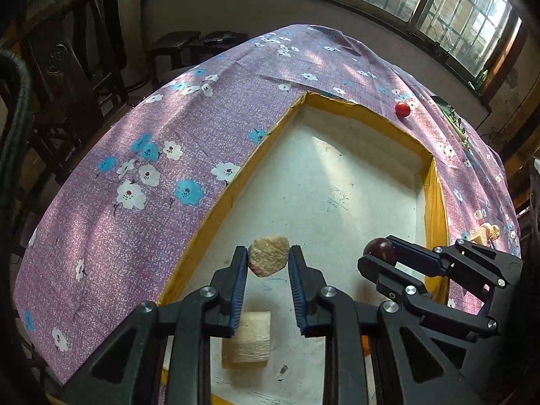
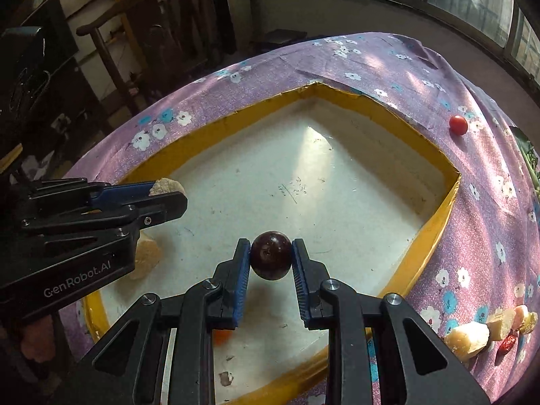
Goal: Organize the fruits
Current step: 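Carry the plum and bread piece with both grippers over the yellow tray, then open the left gripper to drop the bread while the right releases the plum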
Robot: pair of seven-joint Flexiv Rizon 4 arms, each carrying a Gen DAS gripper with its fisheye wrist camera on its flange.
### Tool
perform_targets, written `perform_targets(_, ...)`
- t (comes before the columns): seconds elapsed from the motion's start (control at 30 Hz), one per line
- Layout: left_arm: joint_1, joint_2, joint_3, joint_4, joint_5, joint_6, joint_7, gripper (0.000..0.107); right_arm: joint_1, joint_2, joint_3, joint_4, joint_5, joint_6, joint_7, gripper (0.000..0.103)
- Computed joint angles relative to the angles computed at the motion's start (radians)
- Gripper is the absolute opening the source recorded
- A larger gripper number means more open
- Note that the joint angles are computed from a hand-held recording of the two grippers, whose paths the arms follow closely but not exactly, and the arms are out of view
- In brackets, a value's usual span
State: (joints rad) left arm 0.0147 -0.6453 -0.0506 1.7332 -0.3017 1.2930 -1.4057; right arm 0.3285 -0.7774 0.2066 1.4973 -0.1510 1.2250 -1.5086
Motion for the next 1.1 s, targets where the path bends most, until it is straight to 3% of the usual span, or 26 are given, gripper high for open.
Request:
perform_targets(0.6,-0.036,-0.031,0.049,-0.042,0.060,-0.053,-0.050,0.028,0.016,-0.017,-0.015,-0.023,-0.010,-0.046,0.001,0.024)
perform_targets(0.8,-0.062,-0.024,0.080,-0.043,0.101,-0.062,-0.088,0.041,0.028,0.004,-0.035,0.009,-0.026,-0.033,0.025,0.025)
perform_targets(0.93,-0.070,-0.010,0.089,-0.029,0.124,-0.055,-0.103,0.046,0.034,0.025,-0.055,0.042,-0.034,-0.005,0.066,0.035)
perform_targets(1.0,-0.073,-0.001,0.091,-0.018,0.131,-0.047,-0.110,0.054,0.015,0.032,-0.036,0.049,-0.020,-0.005,0.071,0.035)
perform_targets(1.1,-0.081,0.012,0.096,-0.005,0.147,-0.034,-0.116,0.058,0.017,0.054,-0.047,0.080,-0.023,0.022,0.096,0.035)
